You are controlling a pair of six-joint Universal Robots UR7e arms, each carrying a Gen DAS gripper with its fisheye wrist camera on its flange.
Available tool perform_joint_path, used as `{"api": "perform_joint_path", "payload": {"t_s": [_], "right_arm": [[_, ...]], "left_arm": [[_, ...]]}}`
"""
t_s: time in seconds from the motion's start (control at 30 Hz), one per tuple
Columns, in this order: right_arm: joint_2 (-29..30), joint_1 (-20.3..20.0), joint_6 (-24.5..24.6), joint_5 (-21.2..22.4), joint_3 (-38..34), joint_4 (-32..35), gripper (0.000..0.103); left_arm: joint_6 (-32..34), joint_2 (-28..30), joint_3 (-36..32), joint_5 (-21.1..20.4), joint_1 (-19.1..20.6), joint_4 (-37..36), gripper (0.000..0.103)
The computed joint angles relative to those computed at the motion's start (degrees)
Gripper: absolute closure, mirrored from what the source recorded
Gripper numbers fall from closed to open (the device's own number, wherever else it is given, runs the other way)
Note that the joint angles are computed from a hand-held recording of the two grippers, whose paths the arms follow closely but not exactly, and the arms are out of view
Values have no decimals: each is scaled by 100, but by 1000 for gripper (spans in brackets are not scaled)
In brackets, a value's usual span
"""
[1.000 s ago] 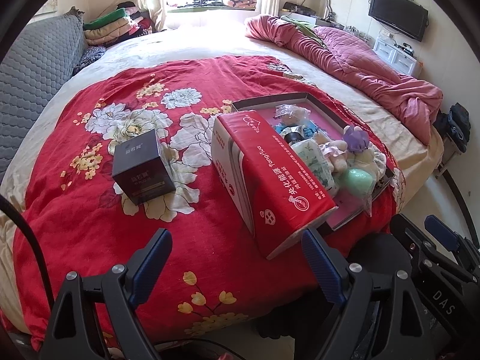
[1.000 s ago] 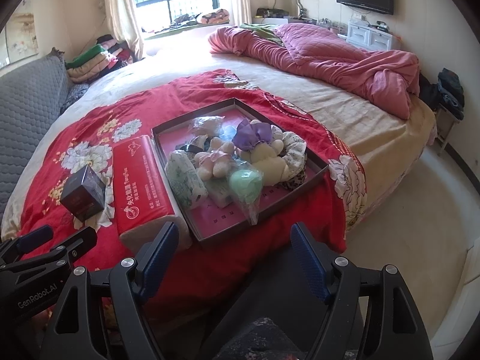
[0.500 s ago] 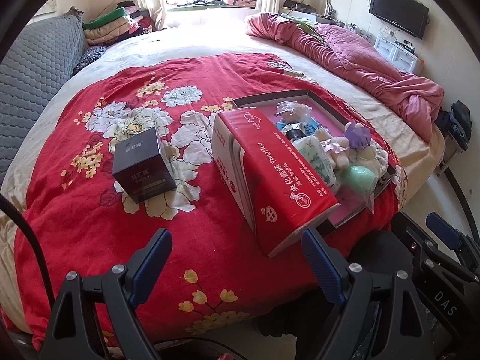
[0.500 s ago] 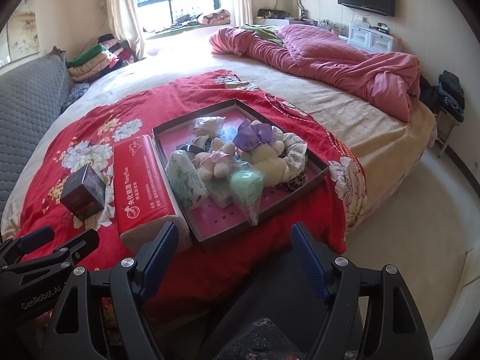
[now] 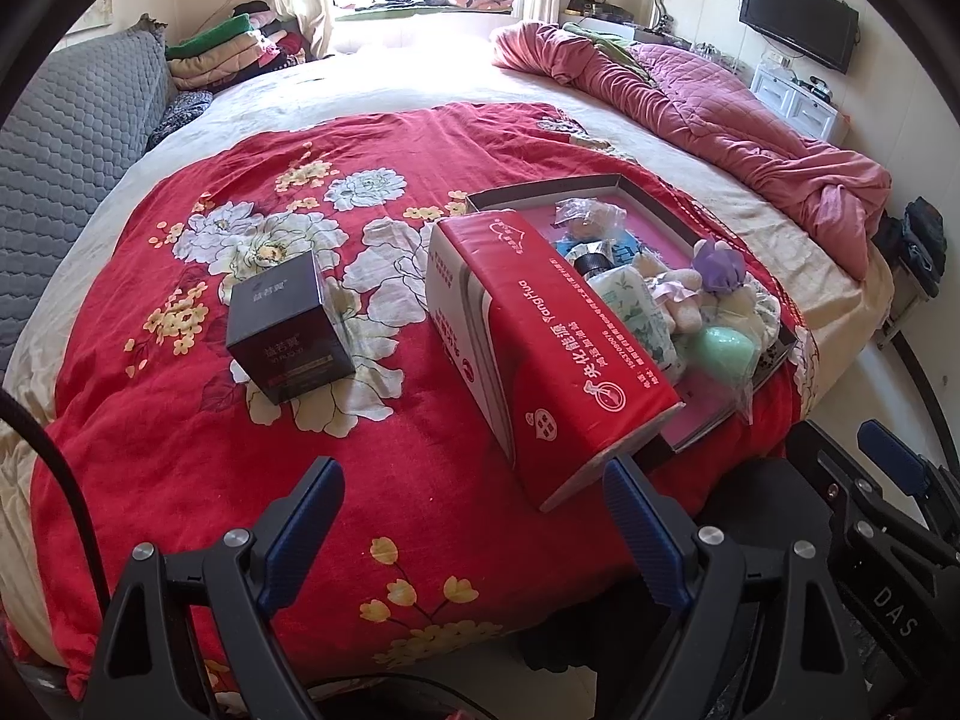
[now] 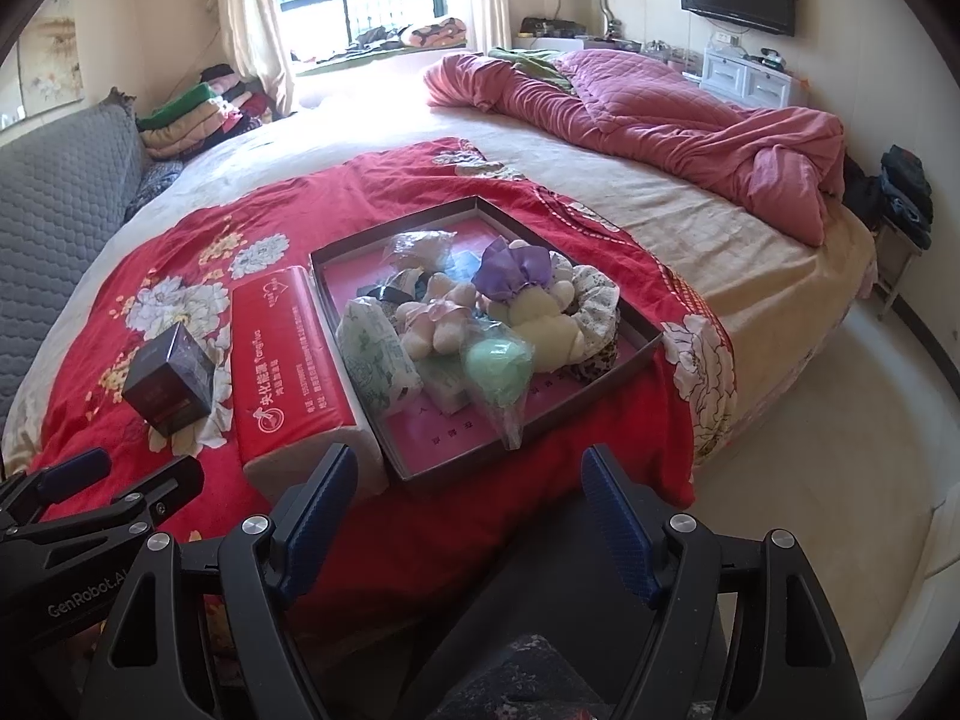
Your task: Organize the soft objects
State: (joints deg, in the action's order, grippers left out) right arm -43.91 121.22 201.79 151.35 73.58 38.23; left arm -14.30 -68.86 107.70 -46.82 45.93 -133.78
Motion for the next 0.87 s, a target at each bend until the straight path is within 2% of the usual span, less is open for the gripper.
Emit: {"api": "perform_joint_path", "payload": {"t_s": [0.27, 0.7, 0.8, 0.87], "right_arm": [[-7, -2, -91, 0, 18, -62, 25], [-33, -60, 33, -48, 59, -11, 25], [-50, -66, -43, -75, 64, -91, 25], [-33, -27, -285, -4, 28, -276, 25]], "left_arm": [[-22, 17, -13, 0, 18, 50, 15], [-70, 56, -41, -24, 67, 146, 15], [-23, 33, -23, -107, 100, 93, 15], [33, -18, -56, -360, 189, 76, 15]]}}
